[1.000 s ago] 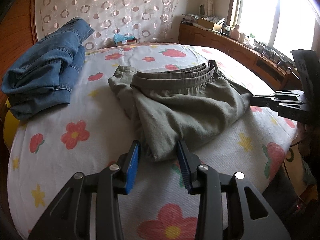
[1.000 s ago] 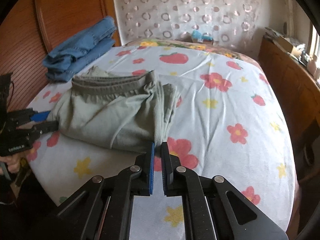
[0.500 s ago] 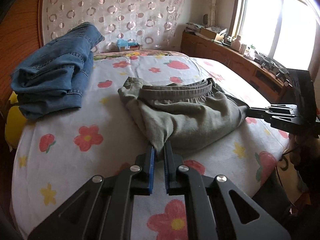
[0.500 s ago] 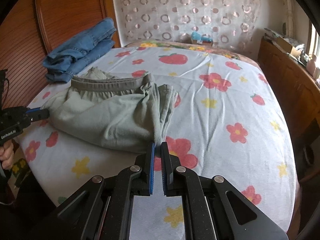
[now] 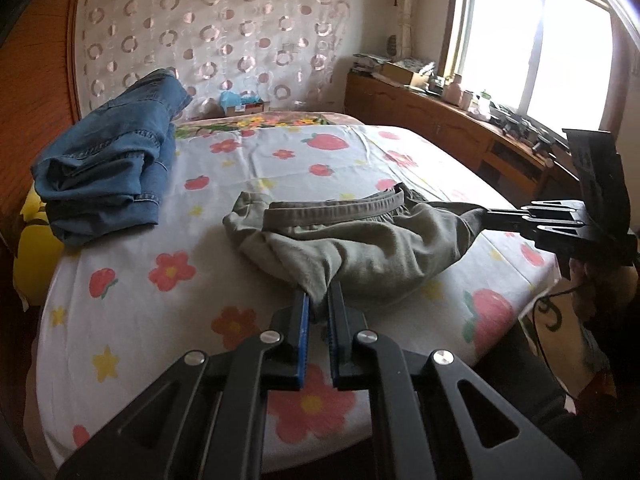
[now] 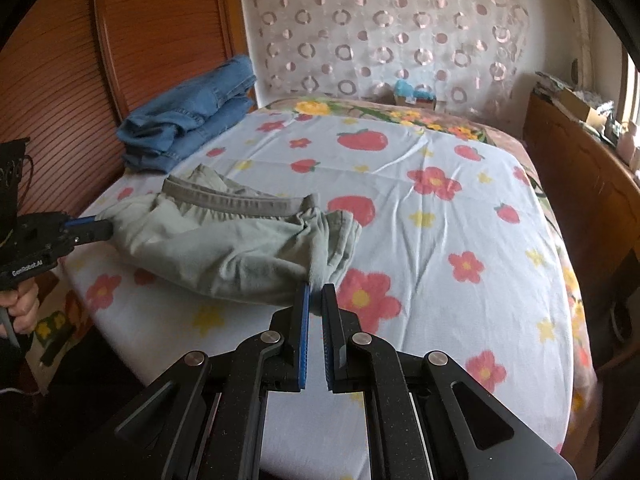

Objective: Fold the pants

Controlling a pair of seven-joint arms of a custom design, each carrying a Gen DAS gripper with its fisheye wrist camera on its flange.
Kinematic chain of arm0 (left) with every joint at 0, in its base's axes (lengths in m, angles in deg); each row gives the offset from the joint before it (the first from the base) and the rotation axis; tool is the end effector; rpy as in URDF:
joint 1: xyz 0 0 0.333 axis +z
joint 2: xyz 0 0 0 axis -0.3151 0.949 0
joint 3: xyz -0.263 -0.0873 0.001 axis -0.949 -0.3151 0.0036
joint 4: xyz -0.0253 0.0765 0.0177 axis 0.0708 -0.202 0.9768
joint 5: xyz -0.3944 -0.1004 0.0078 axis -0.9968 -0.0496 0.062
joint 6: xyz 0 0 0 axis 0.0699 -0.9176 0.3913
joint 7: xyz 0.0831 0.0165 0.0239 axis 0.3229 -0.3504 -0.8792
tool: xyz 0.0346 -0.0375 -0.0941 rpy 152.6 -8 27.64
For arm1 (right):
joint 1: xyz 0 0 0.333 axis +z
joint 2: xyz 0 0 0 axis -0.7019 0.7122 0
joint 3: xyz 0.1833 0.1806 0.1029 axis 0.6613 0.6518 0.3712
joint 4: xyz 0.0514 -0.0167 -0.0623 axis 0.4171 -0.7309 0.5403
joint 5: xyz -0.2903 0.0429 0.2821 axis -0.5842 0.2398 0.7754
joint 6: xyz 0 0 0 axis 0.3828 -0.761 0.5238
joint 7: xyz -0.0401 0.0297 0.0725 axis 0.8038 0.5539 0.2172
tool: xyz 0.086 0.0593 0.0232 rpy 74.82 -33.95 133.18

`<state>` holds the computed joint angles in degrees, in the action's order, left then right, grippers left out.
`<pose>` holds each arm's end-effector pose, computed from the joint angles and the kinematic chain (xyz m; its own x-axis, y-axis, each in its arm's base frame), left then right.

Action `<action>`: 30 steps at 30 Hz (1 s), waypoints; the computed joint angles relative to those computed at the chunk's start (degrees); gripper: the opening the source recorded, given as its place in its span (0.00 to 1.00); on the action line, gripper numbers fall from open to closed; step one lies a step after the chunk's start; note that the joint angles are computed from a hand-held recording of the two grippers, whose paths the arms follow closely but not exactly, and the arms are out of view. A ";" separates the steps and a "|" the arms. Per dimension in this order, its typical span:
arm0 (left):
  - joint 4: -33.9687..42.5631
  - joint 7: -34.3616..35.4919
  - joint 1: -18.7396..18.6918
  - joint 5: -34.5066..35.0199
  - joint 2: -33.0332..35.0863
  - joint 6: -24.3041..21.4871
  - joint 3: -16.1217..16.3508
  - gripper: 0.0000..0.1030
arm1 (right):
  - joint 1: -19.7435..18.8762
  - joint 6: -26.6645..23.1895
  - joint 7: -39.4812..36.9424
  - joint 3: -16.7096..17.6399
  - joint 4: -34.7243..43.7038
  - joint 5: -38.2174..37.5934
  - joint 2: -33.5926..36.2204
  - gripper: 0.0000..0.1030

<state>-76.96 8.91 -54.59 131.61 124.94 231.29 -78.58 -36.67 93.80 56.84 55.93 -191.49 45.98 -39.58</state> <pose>0.5293 -0.4621 0.2625 -0.1582 -0.9807 0.1151 -0.6546 0.0168 -0.7558 0.6269 0.2534 0.2934 0.6133 -0.7875 -0.0602 -0.5784 -0.3959 -0.7132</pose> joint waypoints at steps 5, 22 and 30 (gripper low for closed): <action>-1.48 -0.97 0.04 0.00 -0.92 1.00 -0.40 0.07 | -2.26 0.00 -3.28 2.32 -3.69 3.21 -2.53 0.03; -2.24 1.84 -1.06 -2.90 -1.40 -0.79 -0.67 0.11 | -0.47 -0.37 -9.91 1.36 -7.68 11.95 -5.96 0.06; -0.52 0.67 -0.37 -1.21 -0.34 -1.51 -0.84 0.13 | 4.01 1.37 -6.88 -1.93 -4.62 8.23 -3.84 0.27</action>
<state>-77.48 9.57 -54.96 130.40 124.60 229.78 -79.42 -32.66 95.17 49.96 54.00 -196.10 54.21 -43.42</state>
